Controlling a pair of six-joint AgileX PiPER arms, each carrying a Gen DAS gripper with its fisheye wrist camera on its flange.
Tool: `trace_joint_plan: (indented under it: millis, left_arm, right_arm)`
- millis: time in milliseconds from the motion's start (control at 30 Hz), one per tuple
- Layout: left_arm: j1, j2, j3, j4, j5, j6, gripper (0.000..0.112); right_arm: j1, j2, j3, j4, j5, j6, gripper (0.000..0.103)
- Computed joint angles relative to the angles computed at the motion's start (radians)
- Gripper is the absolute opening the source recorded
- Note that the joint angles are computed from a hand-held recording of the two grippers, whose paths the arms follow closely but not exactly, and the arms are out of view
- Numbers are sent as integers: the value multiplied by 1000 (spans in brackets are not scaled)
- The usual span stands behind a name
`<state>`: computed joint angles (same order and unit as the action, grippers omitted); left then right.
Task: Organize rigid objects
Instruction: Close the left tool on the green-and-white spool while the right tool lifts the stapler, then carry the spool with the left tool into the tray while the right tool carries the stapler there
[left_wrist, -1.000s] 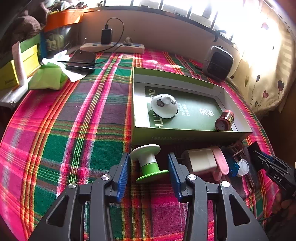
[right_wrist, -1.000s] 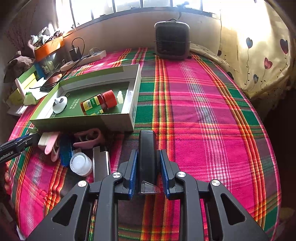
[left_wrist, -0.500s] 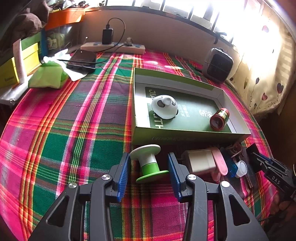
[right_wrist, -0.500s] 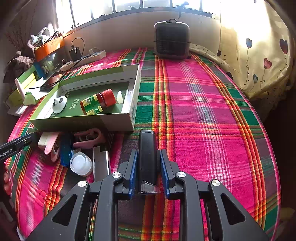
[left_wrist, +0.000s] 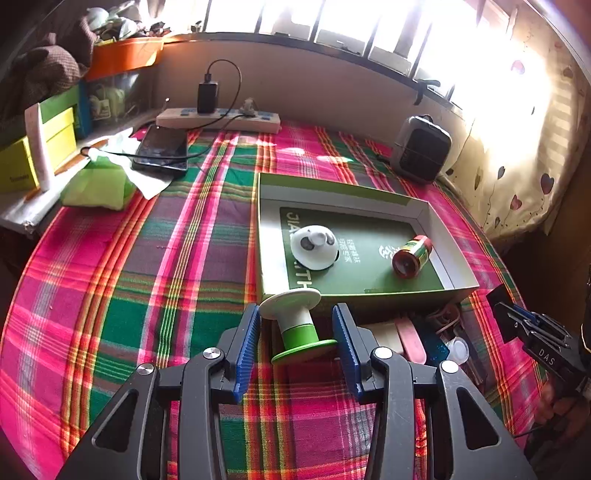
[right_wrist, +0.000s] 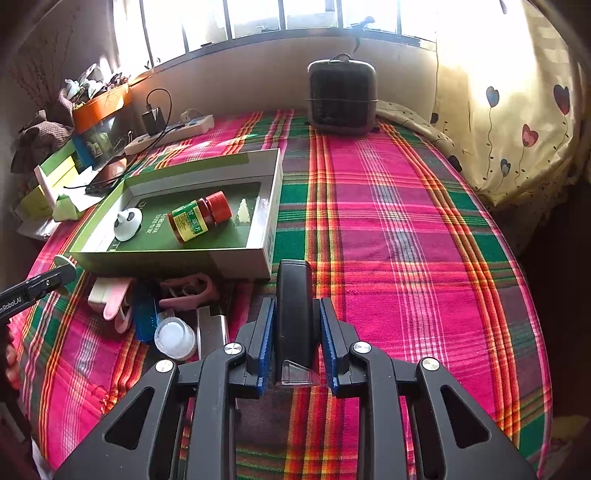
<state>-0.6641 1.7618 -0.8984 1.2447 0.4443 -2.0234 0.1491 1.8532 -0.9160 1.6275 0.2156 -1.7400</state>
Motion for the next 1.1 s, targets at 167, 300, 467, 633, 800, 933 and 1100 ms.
trace_joint_plan:
  millis: [167, 300, 467, 633, 800, 933, 1100]
  left_arm:
    - [30, -1, -47, -36, -15, 82, 39]
    - [51, 14, -99, -80, -21, 178, 39]
    - [97, 42, -160, -148, -59, 291, 39]
    - [130, 96, -236, -221, -74, 416, 39]
    - [177, 160, -317, -365, -105, 589, 39]
    - [202, 213, -382, -472, -102, 719, 39]
    - [231, 271, -454, -574, -107, 836, 39]
  right_arm:
    - [14, -25, -29, -112, 10, 108, 25]
    - [34, -26, -85, -266, 18, 269, 25]
    - [61, -2, -173, -456, 41, 459, 25]
    - [93, 53, -282, -665, 67, 665, 25]
    - [118, 148, -428, -889, 125, 896, 25]
    - [138, 220, -537, -1015, 163, 1027, 25]
    - [156, 305, -672, -1128, 217, 1149, 25]
